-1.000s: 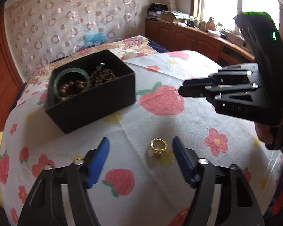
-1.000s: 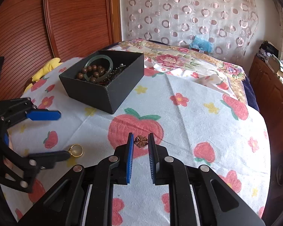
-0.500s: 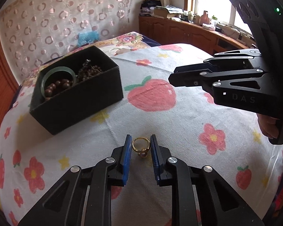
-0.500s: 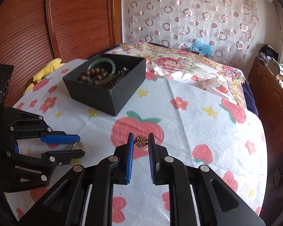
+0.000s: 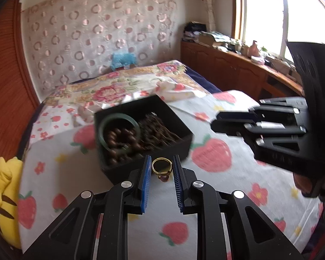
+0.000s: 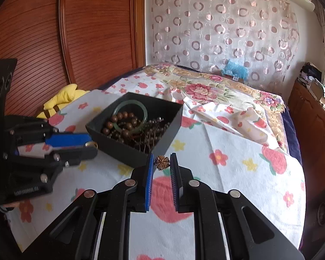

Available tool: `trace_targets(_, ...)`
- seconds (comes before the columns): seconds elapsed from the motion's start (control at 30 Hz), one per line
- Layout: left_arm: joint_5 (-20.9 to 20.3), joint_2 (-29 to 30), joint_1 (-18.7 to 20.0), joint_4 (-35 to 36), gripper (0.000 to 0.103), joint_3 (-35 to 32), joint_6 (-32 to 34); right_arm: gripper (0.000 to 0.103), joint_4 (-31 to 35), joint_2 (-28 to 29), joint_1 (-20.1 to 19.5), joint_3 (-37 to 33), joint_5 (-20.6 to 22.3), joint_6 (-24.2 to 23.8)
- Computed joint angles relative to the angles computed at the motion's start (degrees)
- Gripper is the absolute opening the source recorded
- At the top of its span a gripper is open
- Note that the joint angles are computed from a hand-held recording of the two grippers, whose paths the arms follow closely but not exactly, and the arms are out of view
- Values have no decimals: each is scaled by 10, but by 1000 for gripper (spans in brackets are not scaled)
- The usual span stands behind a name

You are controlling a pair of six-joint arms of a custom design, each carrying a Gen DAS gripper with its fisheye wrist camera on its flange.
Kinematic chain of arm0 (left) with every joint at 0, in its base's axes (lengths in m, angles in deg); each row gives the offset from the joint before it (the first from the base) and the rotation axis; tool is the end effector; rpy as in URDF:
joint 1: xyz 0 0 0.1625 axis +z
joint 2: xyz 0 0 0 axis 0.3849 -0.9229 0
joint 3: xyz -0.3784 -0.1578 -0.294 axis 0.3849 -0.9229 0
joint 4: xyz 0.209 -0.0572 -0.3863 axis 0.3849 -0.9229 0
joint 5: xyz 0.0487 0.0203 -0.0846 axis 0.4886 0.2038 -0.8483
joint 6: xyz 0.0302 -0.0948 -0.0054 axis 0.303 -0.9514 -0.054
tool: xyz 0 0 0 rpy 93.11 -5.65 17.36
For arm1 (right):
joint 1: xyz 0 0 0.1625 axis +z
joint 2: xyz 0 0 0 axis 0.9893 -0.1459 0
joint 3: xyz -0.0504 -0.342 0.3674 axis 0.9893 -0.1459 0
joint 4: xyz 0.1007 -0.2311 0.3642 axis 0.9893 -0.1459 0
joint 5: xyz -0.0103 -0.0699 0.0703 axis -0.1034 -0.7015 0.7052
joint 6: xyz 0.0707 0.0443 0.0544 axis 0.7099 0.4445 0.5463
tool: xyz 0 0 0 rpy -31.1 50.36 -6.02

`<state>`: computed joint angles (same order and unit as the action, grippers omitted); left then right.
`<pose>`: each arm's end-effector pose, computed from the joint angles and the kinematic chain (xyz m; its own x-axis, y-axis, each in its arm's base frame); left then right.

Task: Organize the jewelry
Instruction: 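Carry the ring to the box with the left tool while the right tool carries the earring there, then open both tools over the box to release the ring and earring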

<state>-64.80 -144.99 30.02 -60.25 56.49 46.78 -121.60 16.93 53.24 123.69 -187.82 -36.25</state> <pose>-0.0607 -0.3839 0.4263 -0.5789 0.5632 -0.5896 0.7962 0.5465 -0.2597 0.4816 -0.3989 -0.0212 -0.6824 -0.2727 0.6782 -0.6600 0.6286 -0.4113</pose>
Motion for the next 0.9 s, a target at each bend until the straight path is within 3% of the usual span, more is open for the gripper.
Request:
trace_targets(0.5,15,55,36,-81,21,-36,7,17,5,10,-4,-32,12,-1)
trace_targets(0.6,18,51,39,-85,34,-38,7,17,7,13,-5,-37,14,-5)
trace_targets(0.73,27,38,40,-86,38,-40,8,17,7,20,-8,-47,20,-10)
trace_targets(0.9,30,10,39,-76,57,-38,-1,17,12,30,-13,-68,31,-13)
